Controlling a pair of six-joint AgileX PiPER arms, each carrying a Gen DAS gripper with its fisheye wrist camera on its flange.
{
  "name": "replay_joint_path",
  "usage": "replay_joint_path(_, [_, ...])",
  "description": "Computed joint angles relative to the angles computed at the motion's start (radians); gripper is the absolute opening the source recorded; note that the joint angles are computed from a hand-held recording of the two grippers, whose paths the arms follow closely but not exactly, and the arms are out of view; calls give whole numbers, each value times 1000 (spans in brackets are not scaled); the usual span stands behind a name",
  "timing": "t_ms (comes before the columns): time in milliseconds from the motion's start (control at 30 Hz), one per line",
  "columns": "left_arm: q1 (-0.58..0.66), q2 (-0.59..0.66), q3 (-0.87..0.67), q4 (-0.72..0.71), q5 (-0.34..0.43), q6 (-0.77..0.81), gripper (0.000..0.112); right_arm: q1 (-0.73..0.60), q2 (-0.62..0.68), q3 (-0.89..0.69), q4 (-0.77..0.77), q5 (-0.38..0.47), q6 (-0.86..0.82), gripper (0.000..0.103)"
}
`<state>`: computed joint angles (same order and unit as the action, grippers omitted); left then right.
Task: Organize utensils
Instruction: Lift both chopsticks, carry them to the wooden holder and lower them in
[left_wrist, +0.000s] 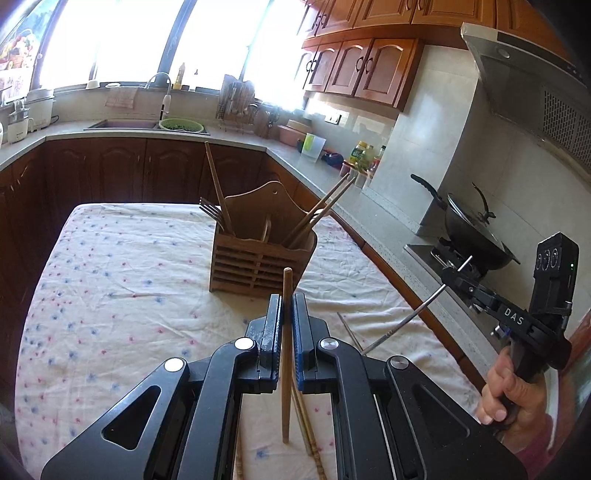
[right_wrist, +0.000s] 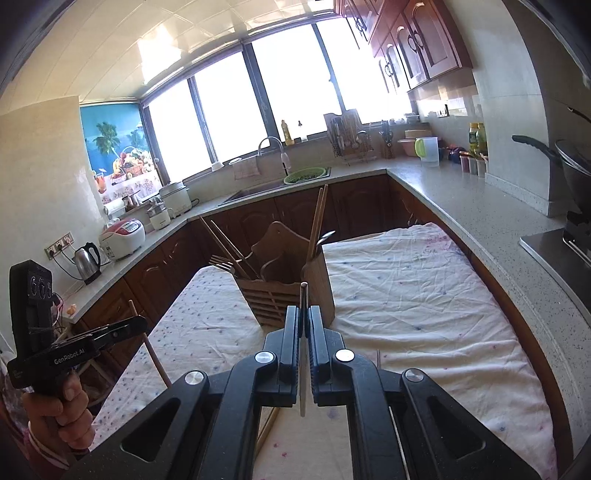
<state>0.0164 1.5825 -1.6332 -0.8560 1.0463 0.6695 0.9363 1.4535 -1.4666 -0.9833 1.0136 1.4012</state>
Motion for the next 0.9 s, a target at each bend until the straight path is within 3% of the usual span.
replay_joint_path(900, [31, 55, -116, -26, -35, -50, 5, -49, 45, -74, 30, -46, -58, 5])
